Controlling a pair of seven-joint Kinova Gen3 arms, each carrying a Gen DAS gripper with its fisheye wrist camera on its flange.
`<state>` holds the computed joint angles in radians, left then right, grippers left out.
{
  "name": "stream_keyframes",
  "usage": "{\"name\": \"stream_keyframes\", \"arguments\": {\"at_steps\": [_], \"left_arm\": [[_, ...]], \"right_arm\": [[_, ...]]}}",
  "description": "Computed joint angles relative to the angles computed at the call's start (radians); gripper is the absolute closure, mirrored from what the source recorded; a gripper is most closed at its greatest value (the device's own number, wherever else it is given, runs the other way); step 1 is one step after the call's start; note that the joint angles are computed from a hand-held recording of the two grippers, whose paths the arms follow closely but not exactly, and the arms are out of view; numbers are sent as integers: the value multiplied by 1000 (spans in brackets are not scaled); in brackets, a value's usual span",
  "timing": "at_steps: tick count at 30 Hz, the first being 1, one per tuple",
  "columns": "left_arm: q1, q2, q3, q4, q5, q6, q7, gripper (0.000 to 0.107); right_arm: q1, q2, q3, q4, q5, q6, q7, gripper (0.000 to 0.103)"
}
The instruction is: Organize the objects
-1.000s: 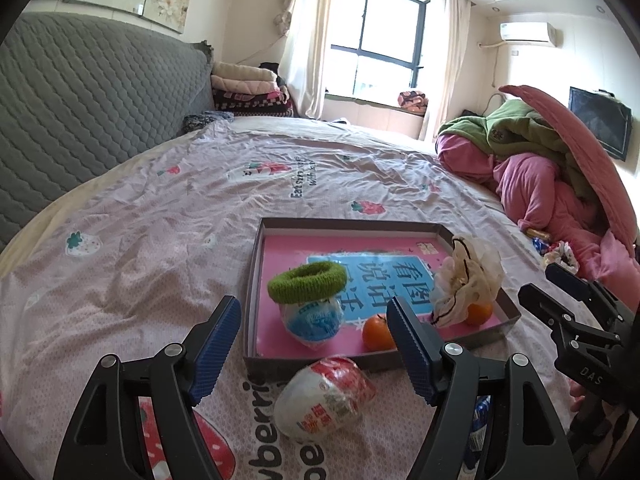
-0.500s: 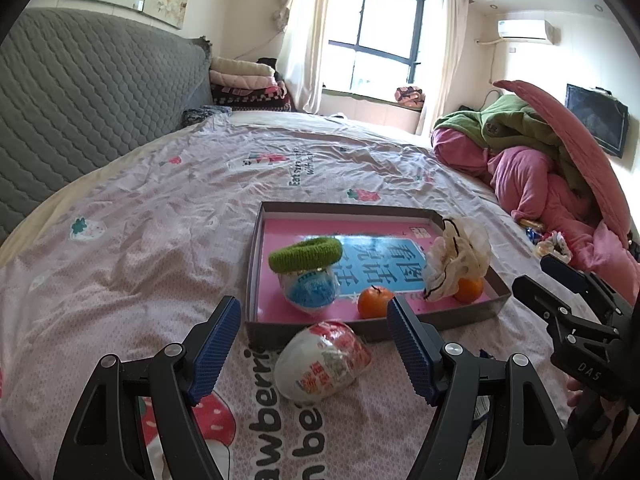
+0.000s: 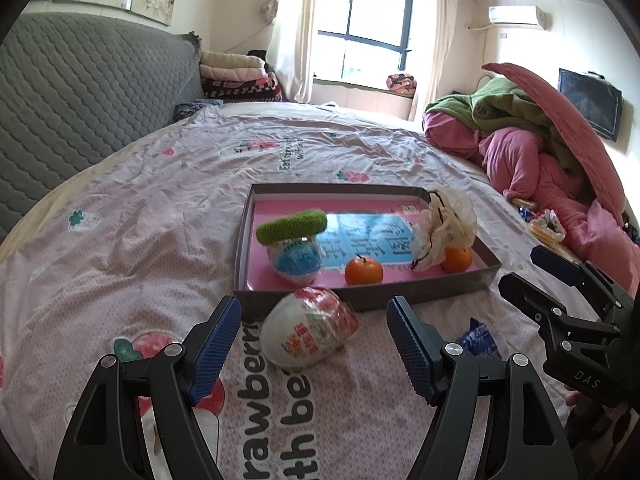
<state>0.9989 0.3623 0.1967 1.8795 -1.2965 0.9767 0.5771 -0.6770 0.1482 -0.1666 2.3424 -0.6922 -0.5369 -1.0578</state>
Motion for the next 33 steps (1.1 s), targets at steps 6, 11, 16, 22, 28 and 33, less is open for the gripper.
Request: {"name": "stream_keyframes", "arguments": {"at_steps": [6, 11, 16, 22, 28, 33], "left_arm": [[-6, -4, 4, 9, 24, -29, -4, 31], [-1, -6, 3, 11, 33, -27, -8, 31], [5, -2, 4, 4, 53, -24, -24, 31], [6, -4, 1, 6, 80, -33, -36, 31], [7, -3, -2, 10, 99, -50, -45, 31], [7, 0, -4, 9, 116, -66, -61, 31]], "right_arm": [[-21, -6, 0, 4, -64, 10, 38, 32], [-12, -15, -5, 11, -75, 37, 22, 32], [-40, -13, -2, 7, -179, 29, 103, 32], [-46, -13, -6, 6, -222, 43, 135, 32], [-56, -8, -7, 1, -278, 53, 181, 32], [-69, -5, -7, -1, -316, 61, 216, 32]]}}
